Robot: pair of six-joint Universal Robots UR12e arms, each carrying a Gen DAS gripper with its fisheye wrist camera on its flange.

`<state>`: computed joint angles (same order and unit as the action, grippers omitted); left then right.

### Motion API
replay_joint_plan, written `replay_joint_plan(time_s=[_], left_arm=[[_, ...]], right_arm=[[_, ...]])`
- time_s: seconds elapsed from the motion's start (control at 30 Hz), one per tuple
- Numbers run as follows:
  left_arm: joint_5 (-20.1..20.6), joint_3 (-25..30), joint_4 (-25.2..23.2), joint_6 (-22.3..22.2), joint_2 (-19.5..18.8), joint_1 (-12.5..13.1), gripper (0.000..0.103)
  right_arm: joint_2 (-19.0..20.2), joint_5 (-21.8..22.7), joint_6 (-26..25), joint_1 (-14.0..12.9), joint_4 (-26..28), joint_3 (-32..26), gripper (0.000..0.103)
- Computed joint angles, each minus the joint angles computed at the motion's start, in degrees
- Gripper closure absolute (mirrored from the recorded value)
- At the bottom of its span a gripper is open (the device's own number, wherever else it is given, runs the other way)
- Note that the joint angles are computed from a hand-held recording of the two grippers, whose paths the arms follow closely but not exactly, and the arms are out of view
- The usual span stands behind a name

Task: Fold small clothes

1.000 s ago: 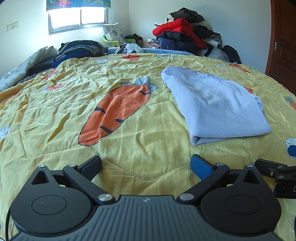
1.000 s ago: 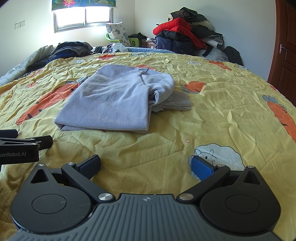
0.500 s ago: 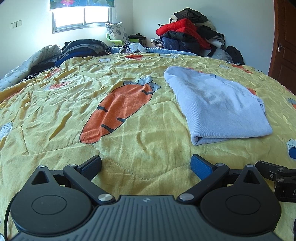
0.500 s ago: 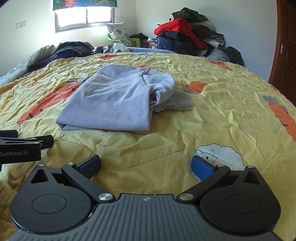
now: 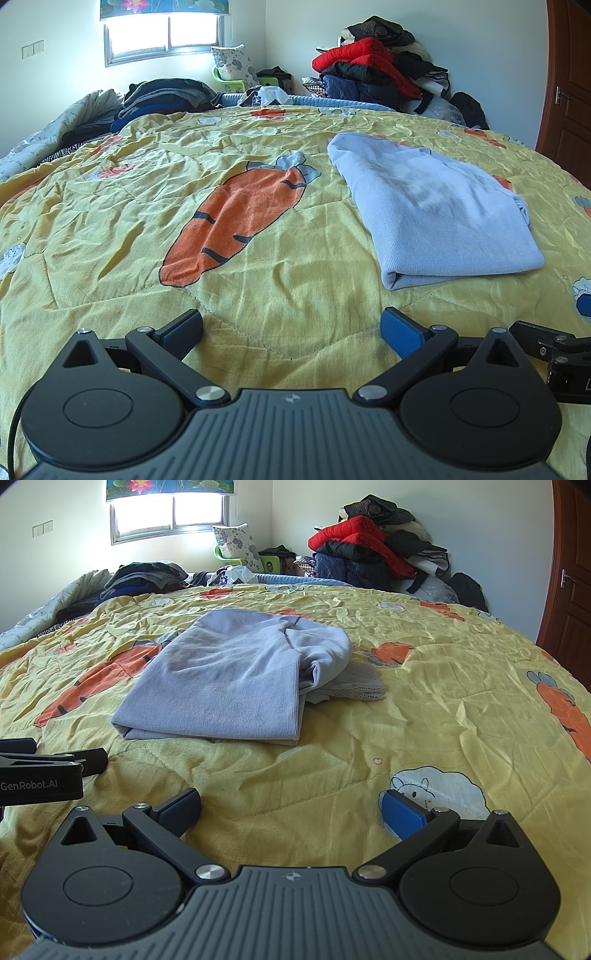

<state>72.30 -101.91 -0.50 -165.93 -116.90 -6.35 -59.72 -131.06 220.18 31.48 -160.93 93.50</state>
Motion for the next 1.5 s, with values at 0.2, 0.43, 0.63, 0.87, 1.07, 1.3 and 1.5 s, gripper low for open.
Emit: replay_joint_plan(time_s=[0.2, 0.43, 0.63, 0.87, 1.07, 1.3, 1.5], left_arm=[[0.4, 0.1, -1.5, 0.1, 0.5, 0.0, 0.000], [1.1, 0.9, -6.5, -2.1, 1.7, 0.2, 0.000], [1.6, 1.3, -9.2, -2.7, 2.6, 0.2, 0.000], [3.0, 1.2, -11.3, -0.7, 3.7, -0.3, 0.000], [2.6, 0.7, -12.1, -0.2, 5.0, -0.5, 0.000], [2.8, 0.1, -11.6, 0.8, 5.9, -0.8, 0.000], [3.0, 0.1, -12.2, 1.1, 6.0, -1.0, 0.000]], right_arm=[[0.1, 0.3, 0.0, 0.1, -0.2, -0.1, 0.000], [-1.3, 3.5, 2.1, -0.1, -2.3, 1.0, 0.000], [-2.1, 3.5, 0.9, 0.6, -1.6, 0.9, 0.000], [-2.6, 5.2, 0.3, 0.8, -0.4, 0.4, 0.000], [-3.6, 6.9, 2.1, 0.7, 0.5, 0.4, 0.000], [-4.8, 7.6, 5.2, 0.6, 0.5, 1.1, 0.000], [-4.9, 7.6, 4.8, 0.7, 0.7, 1.2, 0.000]])
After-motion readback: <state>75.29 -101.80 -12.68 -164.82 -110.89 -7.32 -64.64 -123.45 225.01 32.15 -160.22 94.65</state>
